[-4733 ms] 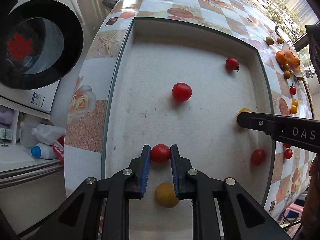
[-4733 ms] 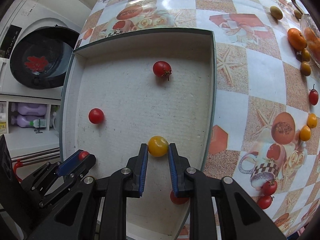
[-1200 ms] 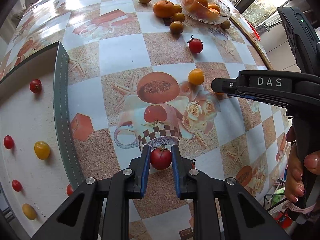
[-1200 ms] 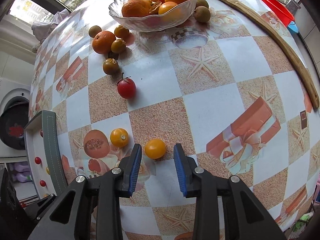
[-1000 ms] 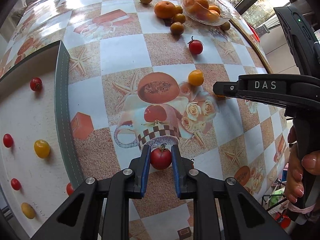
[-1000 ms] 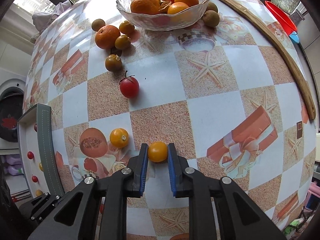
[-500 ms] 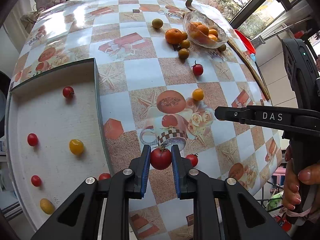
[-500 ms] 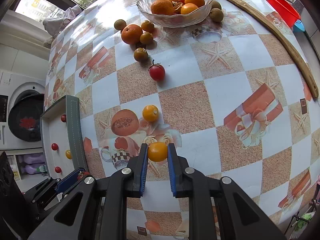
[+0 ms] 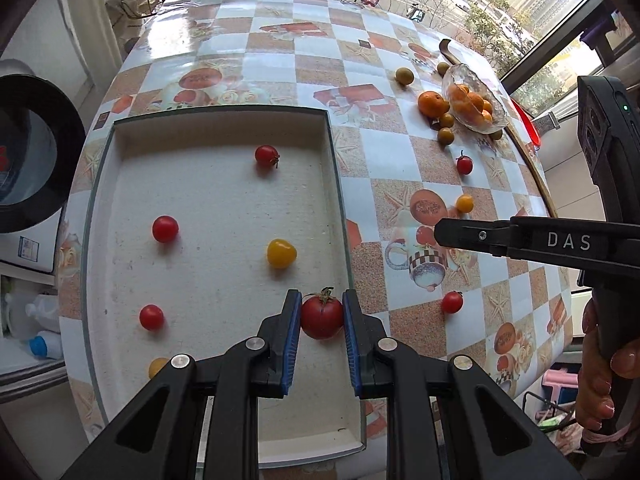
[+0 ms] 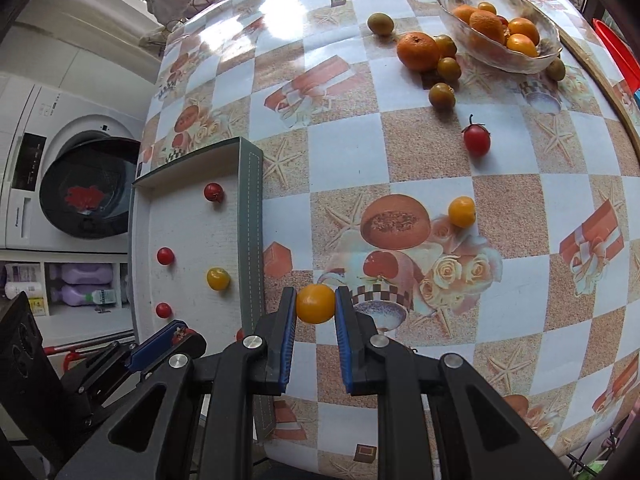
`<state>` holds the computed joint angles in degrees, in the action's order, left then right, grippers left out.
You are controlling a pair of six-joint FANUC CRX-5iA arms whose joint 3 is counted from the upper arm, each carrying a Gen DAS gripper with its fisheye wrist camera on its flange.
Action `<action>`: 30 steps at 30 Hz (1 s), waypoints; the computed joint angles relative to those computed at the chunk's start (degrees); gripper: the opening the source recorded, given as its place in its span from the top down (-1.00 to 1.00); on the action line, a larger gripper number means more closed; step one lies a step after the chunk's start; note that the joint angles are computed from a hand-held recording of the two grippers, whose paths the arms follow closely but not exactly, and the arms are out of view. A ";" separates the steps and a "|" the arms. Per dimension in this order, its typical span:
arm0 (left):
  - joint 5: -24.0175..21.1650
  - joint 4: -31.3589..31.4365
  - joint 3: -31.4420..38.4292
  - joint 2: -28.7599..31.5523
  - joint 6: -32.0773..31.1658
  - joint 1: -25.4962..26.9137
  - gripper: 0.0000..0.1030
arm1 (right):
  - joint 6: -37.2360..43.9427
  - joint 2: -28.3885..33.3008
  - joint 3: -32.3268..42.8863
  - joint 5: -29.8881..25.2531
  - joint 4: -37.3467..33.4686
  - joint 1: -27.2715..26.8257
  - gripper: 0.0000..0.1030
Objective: Organize fruits
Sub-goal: 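Carry both tomatoes over the tray and open both tools to release them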
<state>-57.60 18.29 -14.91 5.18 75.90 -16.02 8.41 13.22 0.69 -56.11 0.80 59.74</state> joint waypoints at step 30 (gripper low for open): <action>2.47 -6.34 1.51 5.15 3.50 7.87 0.57 | 14.42 21.19 25.21 -7.38 -8.75 -4.66 0.59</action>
